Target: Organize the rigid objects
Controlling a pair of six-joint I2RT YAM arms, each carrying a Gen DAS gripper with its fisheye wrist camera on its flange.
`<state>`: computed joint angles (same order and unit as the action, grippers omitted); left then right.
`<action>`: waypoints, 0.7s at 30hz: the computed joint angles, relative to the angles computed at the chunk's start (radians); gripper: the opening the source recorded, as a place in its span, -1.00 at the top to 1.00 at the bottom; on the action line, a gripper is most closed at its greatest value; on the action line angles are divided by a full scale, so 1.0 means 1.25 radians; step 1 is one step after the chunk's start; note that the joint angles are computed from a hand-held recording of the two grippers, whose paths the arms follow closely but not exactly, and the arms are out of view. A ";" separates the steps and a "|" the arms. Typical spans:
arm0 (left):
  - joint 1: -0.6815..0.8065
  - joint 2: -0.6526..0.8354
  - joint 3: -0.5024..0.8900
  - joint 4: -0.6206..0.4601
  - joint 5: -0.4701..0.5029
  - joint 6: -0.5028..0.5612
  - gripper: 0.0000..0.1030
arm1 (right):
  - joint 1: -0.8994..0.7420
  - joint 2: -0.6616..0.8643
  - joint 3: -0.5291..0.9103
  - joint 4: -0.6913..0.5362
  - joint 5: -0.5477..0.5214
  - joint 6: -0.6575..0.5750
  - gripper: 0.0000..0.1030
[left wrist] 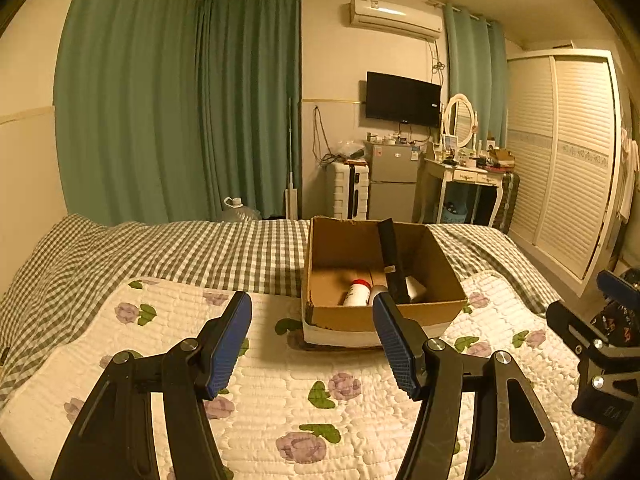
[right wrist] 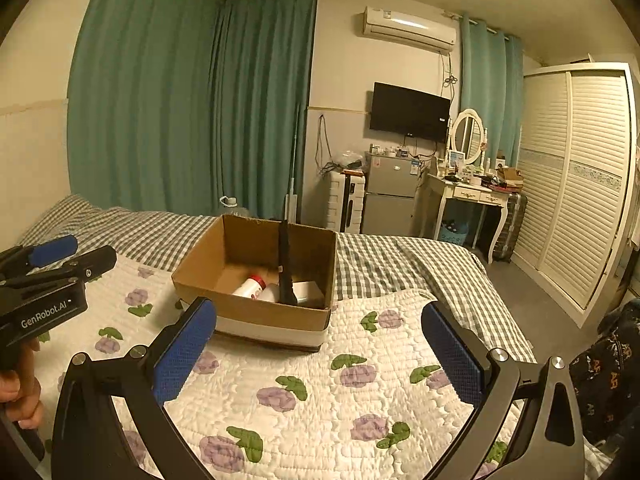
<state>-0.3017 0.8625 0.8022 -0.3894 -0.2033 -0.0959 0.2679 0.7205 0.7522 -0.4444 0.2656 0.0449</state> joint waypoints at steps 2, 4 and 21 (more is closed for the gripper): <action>-0.001 -0.004 -0.010 -0.003 0.003 0.007 -0.28 | 0.001 0.002 0.000 -0.001 -0.001 0.003 -1.00; -0.007 -0.006 -0.020 -0.006 -0.003 0.009 -0.28 | 0.005 0.005 0.001 -0.007 -0.001 0.005 -1.00; -0.022 -0.018 -0.033 -0.009 -0.001 0.003 -0.28 | 0.001 0.002 -0.020 -0.016 -0.008 0.014 -1.00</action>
